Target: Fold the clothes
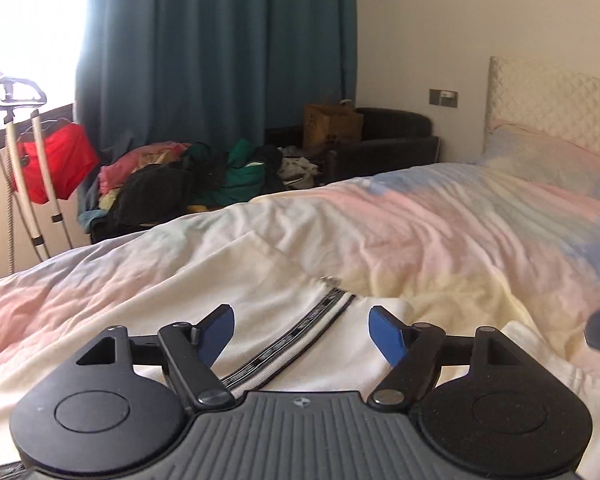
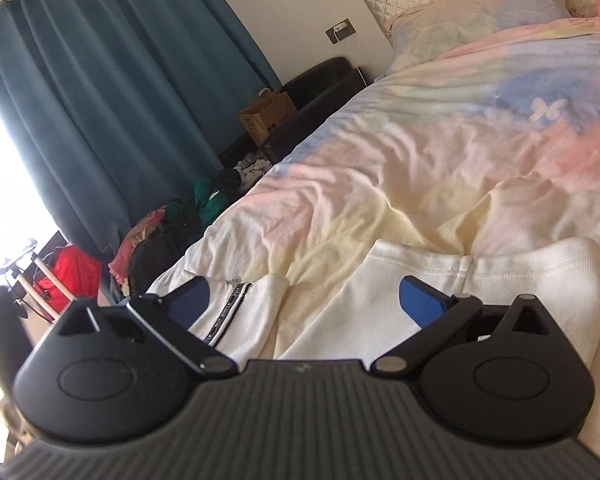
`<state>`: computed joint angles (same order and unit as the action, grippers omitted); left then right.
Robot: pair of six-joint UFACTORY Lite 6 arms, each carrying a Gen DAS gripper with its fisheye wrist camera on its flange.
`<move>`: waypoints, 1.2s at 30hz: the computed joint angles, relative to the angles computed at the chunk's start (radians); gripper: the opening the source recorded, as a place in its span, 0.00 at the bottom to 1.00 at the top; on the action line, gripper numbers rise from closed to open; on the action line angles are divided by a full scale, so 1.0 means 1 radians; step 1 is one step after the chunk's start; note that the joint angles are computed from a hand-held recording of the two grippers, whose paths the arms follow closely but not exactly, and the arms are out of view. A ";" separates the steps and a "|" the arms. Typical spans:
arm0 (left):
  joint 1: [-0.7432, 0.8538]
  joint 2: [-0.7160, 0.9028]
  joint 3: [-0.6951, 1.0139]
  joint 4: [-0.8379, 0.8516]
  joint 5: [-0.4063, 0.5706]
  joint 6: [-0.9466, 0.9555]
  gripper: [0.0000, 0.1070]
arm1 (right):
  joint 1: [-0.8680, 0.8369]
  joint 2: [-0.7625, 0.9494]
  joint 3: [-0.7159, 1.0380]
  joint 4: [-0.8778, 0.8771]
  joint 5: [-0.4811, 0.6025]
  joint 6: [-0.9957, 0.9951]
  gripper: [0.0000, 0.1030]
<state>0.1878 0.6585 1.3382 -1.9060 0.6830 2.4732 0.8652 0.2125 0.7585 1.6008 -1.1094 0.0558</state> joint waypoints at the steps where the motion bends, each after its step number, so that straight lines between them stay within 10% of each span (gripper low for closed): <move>1: 0.069 -0.057 -0.068 0.006 0.027 0.030 0.73 | 0.001 -0.001 -0.002 -0.007 0.003 0.011 1.00; 13: 0.890 -0.130 -0.053 0.413 0.306 -0.133 0.89 | -0.053 -0.072 -0.054 -0.280 0.165 0.111 0.98; 27: 0.954 -0.039 0.070 0.431 0.322 -0.290 0.89 | -0.484 0.308 0.251 -0.969 0.502 0.568 0.80; 33: 0.926 -0.022 0.071 0.433 0.311 -0.313 0.89 | -0.554 0.585 0.627 -0.842 0.642 0.279 0.55; 35: 0.916 0.000 0.091 0.439 0.301 -0.334 0.89 | -0.560 0.655 0.778 -0.714 0.712 0.070 0.11; 36: 0.912 0.013 0.107 0.445 0.297 -0.346 0.89 | -0.560 0.693 0.863 -0.667 0.736 -0.035 0.10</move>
